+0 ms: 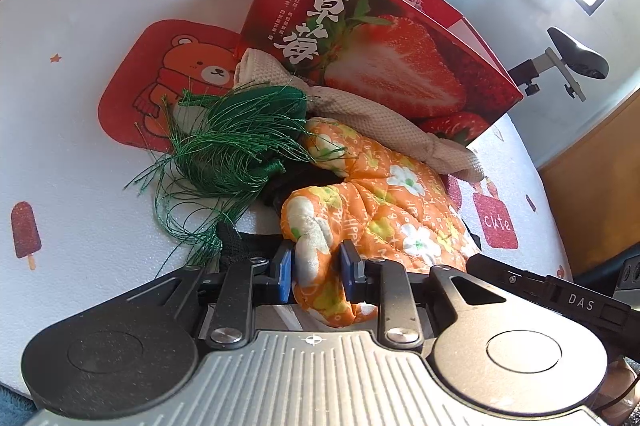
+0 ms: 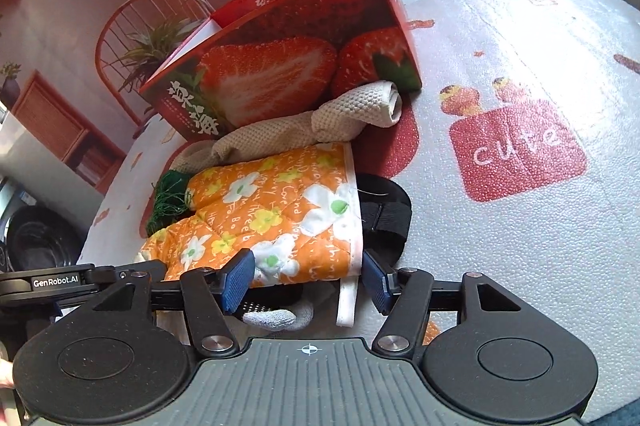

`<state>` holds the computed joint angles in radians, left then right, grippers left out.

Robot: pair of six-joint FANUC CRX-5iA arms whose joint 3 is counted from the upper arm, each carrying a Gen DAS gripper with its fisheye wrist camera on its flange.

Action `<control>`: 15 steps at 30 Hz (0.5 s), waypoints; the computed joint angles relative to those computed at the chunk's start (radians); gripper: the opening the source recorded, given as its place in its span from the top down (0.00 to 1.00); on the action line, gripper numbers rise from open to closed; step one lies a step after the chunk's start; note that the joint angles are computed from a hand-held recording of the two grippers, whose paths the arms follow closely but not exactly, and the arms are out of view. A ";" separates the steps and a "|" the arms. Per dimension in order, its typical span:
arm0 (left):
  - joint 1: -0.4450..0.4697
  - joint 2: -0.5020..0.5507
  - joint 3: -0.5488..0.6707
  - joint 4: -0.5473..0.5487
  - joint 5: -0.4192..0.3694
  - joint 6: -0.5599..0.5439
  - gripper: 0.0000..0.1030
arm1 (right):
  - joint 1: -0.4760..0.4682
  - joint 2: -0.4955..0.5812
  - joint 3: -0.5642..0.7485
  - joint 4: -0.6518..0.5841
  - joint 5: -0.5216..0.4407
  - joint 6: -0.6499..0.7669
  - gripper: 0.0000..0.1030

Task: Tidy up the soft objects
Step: 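Close the left tool on the orange cloth edge while the right tool grips it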

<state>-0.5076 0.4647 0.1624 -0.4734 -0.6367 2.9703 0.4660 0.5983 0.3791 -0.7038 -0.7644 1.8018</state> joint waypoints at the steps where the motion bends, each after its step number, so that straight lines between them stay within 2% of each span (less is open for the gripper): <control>1: 0.000 0.000 0.000 0.001 0.001 -0.001 0.74 | -0.002 0.004 0.005 -0.001 -0.008 -0.012 0.45; 15: 0.000 -0.003 -0.003 -0.001 0.004 -0.002 0.73 | -0.024 0.027 0.033 -0.034 -0.075 -0.079 0.44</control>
<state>-0.5074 0.4622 0.1595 -0.4741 -0.6327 2.9678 0.4417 0.6257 0.4123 -0.7379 -0.8395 1.7231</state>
